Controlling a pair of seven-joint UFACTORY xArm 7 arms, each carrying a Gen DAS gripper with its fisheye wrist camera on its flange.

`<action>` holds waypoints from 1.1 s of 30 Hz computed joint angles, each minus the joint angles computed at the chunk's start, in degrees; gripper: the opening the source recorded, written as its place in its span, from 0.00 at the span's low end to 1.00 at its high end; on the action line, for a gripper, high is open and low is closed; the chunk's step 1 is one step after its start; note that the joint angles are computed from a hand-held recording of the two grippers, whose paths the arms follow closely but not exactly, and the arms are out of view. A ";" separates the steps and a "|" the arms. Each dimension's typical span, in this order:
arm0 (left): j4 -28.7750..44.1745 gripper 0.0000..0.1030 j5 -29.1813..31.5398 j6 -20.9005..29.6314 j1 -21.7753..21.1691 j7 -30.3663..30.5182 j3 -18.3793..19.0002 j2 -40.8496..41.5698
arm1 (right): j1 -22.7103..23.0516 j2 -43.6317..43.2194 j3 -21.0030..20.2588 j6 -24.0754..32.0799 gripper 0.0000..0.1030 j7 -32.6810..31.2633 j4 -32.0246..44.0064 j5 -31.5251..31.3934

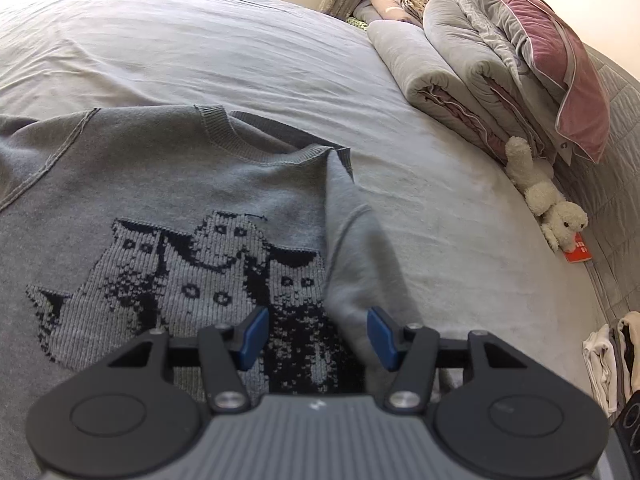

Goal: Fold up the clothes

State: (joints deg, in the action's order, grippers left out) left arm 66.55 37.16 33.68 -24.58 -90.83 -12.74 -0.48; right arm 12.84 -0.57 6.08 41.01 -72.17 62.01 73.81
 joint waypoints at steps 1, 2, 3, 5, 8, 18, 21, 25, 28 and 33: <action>0.24 0.54 -0.13 -0.35 -0.02 0.22 0.00 0.41 | 0.32 0.28 0.37 -0.45 0.05 1.12 -0.23 -2.13; 0.61 0.54 -0.46 -0.43 -0.10 0.63 0.03 1.02 | 0.54 0.49 0.60 -0.57 0.05 2.03 -0.35 -3.81; 1.11 0.54 -1.06 -0.20 -0.26 1.36 0.11 1.74 | 0.70 0.65 0.75 -0.51 0.06 2.80 -0.42 -5.22; 2.28 0.54 -2.24 1.08 -0.75 3.07 0.38 3.30 | 0.70 1.12 0.74 0.58 0.10 4.31 0.04 -7.46; 3.97 0.54 -3.61 3.37 -1.76 5.49 1.09 5.57 | -0.68 2.54 -0.12 5.70 0.16 6.52 2.90 -8.96; 1.74 0.54 -2.86 1.44 -2.44 5.61 2.58 4.74 | -6.95 6.15 -1.34 15.05 0.40 14.59 8.45 -5.92; 2.00 0.54 -3.04 1.79 -2.43 5.65 2.46 4.84 | -6.39 6.61 -0.59 12.81 0.40 18.27 8.40 -10.13; 4.47 0.53 -3.22 5.87 -2.84 5.99 2.28 5.30 | -5.52 6.52 0.49 10.96 0.16 19.09 7.20 -13.08; 9.47 0.52 0.09 10.80 -3.42 7.83 2.61 6.86 | -5.77 4.68 0.31 10.72 0.08 16.44 5.56 -11.87; 20.85 0.53 -0.30 13.01 -3.41 16.93 4.35 13.37 | -5.65 2.33 -0.76 9.29 0.08 10.48 3.64 -6.47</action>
State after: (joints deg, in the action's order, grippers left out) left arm 87.40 36.86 46.69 -28.00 -73.90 -8.39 12.89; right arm 7.20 1.77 5.31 50.29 -61.69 65.66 67.34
